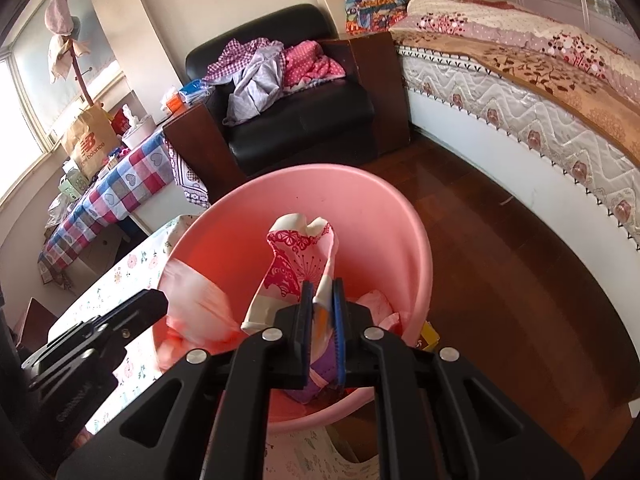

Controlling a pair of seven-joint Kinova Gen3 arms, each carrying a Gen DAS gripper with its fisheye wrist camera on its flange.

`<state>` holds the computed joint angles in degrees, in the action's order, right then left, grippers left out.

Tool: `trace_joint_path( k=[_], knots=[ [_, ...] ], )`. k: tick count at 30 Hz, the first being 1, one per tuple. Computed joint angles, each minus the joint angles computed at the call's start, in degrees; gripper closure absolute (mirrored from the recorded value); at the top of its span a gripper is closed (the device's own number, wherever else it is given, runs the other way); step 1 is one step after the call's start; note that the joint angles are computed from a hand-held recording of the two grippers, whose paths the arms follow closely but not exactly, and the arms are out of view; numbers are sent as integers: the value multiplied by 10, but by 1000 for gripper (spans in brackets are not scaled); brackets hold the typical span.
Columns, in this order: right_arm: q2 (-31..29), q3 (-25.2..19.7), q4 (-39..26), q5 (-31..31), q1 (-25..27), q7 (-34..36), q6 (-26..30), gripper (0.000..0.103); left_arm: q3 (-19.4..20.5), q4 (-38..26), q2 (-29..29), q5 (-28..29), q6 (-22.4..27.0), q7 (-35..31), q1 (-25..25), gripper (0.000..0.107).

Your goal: Collect trash

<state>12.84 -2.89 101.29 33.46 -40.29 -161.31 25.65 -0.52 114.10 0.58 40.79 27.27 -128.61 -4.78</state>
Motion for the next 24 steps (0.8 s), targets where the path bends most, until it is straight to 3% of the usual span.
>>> trace_joint_path(
  k=[2, 3, 5, 7, 15, 24],
  knots=[
    [-1, -2, -1, -2, 0, 0, 2, 91, -2, 3, -8, 1, -2, -1, 0, 75],
    [-4, 3, 3, 7, -6, -11, 1, 88, -3, 6, -12, 5, -5, -5, 1, 72],
    [-7, 5, 9, 22, -12, -27, -7, 73, -5, 8, -20, -1, -8, -1, 5, 69],
    [-11, 6, 12, 39, -18, -42, -7, 69, -9, 11, -29, -5, -11, 4, 8, 66],
    [-30, -15, 20, 63, -20, -61, 1, 69, -40, 21, -67, -5, 3, -3, 23, 64],
    [-72, -65, 43, 168, -39, -150, 38, 68, -75, 52, -133, -39, 21, 1, 37, 61]
  ],
)
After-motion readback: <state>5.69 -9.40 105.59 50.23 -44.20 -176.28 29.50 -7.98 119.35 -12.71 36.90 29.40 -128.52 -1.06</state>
